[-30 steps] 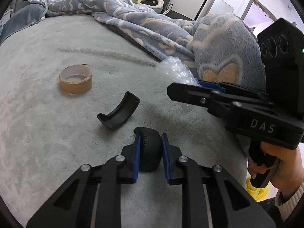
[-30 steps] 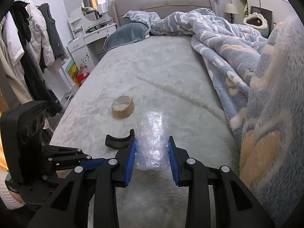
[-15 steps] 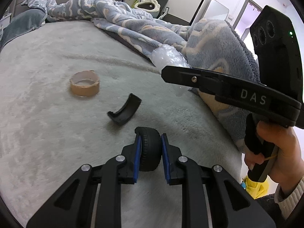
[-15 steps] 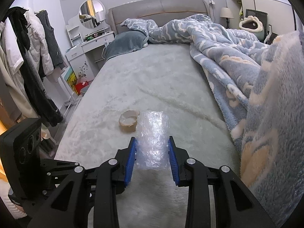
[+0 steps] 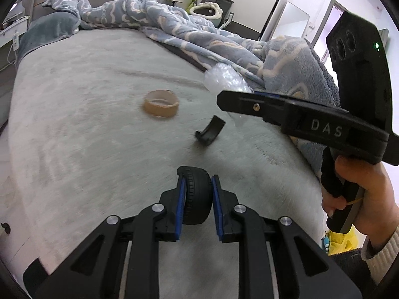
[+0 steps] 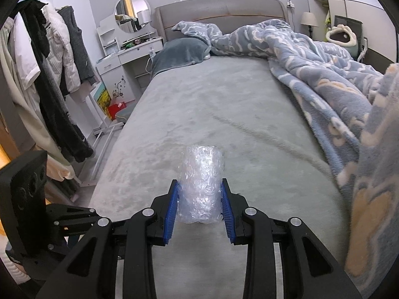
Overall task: Collect trash
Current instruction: 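Carry the wheel with the left tool while the right tool carries the bubble wrap to the bin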
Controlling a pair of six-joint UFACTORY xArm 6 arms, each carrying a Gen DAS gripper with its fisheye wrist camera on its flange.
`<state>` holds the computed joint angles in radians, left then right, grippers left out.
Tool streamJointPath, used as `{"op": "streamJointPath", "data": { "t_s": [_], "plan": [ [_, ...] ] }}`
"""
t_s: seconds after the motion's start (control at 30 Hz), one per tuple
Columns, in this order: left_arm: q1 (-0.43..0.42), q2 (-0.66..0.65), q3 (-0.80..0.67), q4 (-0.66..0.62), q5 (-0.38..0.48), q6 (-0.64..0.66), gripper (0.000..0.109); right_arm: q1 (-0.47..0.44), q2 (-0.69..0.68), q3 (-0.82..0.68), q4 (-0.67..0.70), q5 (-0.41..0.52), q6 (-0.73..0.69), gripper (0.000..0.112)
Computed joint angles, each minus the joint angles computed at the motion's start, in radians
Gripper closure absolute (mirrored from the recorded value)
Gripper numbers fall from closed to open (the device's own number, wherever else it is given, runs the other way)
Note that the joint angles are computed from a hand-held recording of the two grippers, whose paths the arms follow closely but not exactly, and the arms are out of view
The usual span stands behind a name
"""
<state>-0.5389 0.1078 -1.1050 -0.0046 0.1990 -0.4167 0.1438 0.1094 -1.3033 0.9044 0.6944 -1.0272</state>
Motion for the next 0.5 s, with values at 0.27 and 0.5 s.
{"op": "streamJointPath", "data": {
  "t_s": [0.27, 0.5],
  "plan": [
    [0.026, -0.137, 0.145, 0.119, 0.016, -0.117, 0.086, 0.063, -0.066, 0.082, 0.024, -0.027, 0.004, 0.079],
    [0.052, -0.271, 0.282, 0.195, 0.029, -0.191, 0.086, 0.117, -0.103, 0.124, 0.039, -0.042, 0.02, 0.079]
  ]
}}
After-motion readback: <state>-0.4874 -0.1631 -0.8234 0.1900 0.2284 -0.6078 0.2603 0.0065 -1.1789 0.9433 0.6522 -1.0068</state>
